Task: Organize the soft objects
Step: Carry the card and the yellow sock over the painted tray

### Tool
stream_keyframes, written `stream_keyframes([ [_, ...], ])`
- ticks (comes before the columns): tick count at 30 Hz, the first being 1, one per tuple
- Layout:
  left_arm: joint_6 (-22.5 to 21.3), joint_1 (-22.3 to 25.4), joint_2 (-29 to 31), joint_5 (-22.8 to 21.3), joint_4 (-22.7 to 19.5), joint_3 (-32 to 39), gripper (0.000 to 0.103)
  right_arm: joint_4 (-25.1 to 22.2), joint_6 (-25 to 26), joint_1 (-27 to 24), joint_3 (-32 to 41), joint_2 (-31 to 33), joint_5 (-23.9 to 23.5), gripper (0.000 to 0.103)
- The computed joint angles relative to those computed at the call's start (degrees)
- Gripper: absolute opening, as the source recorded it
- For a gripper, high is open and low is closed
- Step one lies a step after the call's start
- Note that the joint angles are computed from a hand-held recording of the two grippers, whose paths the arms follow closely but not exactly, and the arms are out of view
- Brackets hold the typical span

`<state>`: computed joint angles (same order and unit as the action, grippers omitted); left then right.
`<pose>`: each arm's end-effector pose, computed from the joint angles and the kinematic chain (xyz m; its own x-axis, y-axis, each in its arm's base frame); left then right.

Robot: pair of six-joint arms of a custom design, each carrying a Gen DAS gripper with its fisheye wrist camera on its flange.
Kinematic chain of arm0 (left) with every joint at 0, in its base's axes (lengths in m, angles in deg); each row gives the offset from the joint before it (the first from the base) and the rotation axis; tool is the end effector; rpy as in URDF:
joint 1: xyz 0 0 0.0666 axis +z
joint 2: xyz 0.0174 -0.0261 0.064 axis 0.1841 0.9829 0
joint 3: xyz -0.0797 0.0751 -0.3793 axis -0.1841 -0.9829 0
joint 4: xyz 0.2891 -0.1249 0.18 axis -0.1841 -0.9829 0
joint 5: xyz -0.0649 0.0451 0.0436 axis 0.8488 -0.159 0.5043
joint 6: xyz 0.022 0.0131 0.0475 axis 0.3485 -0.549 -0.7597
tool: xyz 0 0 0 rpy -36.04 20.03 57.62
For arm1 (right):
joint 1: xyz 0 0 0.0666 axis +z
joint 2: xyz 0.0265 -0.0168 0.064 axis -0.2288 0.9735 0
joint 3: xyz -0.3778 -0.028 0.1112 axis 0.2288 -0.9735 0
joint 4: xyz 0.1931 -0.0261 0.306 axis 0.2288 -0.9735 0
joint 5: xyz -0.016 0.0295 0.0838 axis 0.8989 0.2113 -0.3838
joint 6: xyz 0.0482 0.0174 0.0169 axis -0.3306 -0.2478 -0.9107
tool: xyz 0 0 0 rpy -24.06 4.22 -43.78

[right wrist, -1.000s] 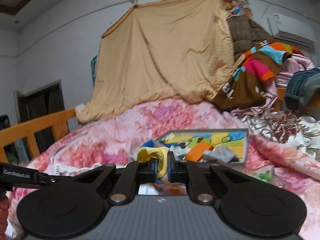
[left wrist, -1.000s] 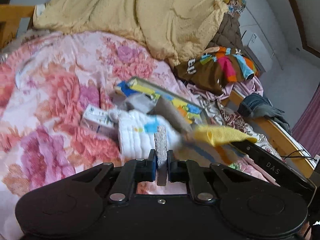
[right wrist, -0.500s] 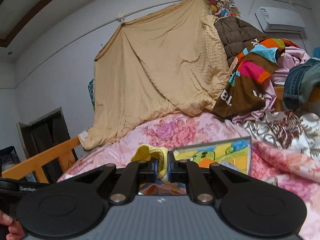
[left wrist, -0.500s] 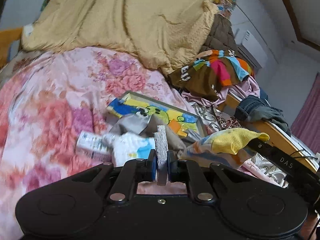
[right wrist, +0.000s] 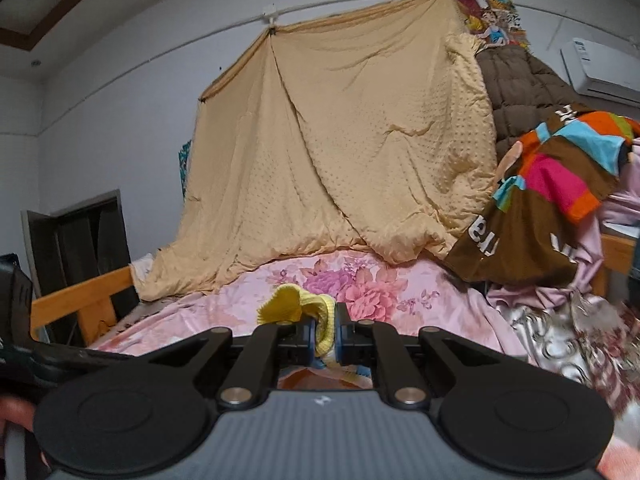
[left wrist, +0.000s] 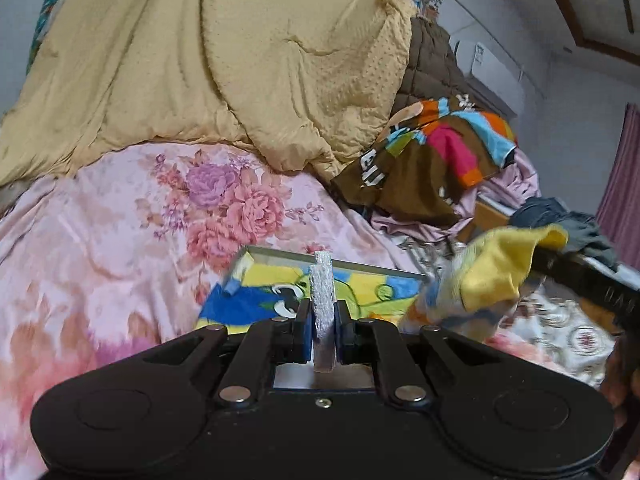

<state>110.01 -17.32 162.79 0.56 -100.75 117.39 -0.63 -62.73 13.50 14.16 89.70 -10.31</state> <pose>0.3931 -0.1901 0.3816 -0.3621 -0.2683 -0.8927 -0.1390 0.9625 -0.2329 0.5121 0.2709 0.3890 -0.1946 -0.0114 -0.9808 -0.7091 0.6925 0.1327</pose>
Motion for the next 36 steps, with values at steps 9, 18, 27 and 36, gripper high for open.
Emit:
stream_keyframes([
  [9, -0.99, 8.45, 11.78, 7.44, 4.16, 6.26, 0.011, -8.69, -2.63, 1.67, 14.4, 11.85, 1.59, 0.01],
  [18, -0.86, 11.55, 16.44, 12.44, 0.83, 8.76, 0.011, -22.83, -9.39, 0.75, 24.62, 18.41, -1.74, 0.01],
  [27, 5.42, 12.72, 17.02, 13.72, -0.02, 7.68, 0.011, -32.15, -8.84, 0.96, 28.26, 21.11, -1.49, 0.012],
  [36, 7.26, 13.64, 16.93, 16.12, -1.98, 7.56, 0.018, -36.64, -6.36, 1.81, 28.5, 21.87, 0.17, 0.023],
])
